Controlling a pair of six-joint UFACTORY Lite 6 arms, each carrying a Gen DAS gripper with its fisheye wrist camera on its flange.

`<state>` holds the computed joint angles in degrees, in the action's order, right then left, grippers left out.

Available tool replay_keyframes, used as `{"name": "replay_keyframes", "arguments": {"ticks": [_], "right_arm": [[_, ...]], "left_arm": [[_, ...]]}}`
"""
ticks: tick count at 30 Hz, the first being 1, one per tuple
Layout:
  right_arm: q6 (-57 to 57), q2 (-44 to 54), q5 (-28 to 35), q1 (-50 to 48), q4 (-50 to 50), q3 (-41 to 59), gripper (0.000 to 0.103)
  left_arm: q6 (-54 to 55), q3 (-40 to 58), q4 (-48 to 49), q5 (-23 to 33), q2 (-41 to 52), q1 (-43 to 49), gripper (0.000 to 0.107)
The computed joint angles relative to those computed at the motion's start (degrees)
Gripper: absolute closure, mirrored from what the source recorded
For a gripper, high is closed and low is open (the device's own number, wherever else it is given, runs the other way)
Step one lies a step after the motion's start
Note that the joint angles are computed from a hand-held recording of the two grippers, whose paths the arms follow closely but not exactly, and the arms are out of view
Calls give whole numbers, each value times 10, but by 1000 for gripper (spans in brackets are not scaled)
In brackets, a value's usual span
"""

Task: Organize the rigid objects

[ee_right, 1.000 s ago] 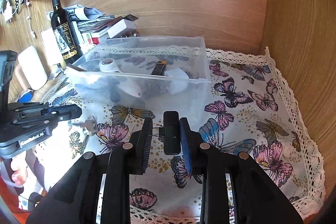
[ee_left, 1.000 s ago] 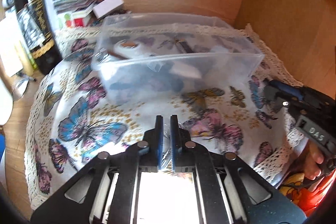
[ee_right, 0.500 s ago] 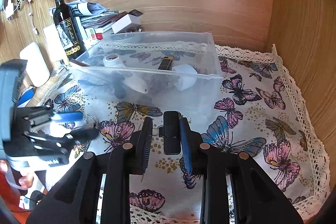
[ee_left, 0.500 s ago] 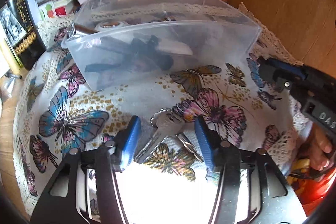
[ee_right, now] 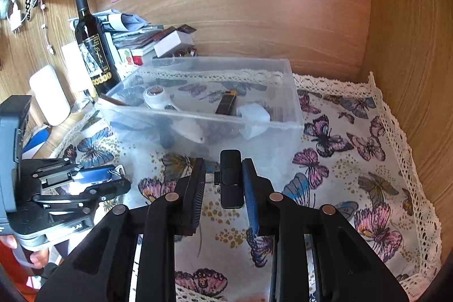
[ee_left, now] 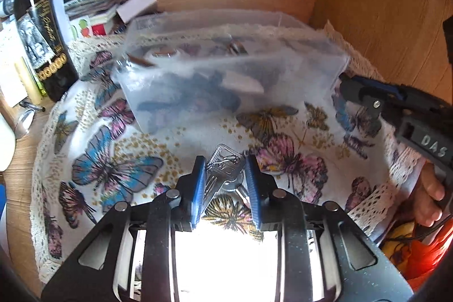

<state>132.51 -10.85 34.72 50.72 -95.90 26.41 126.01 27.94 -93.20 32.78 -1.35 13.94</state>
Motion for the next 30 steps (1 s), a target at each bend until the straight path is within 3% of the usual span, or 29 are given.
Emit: {"name": "replay_keyframes", "arguments": {"ticks": [14, 21, 30], "right_arm": [[-51, -6, 19, -28, -13, 59, 79], [-42, 20, -3, -69, -58, 97, 79], [10, 149, -75, -131, -153, 195, 79]], "left_arm": [[-133, 79, 56, 84, -71, 37, 80], [-159, 155, 31, 69, -37, 3, 80], [-142, 251, -15, 14, 83, -58, 80]]}}
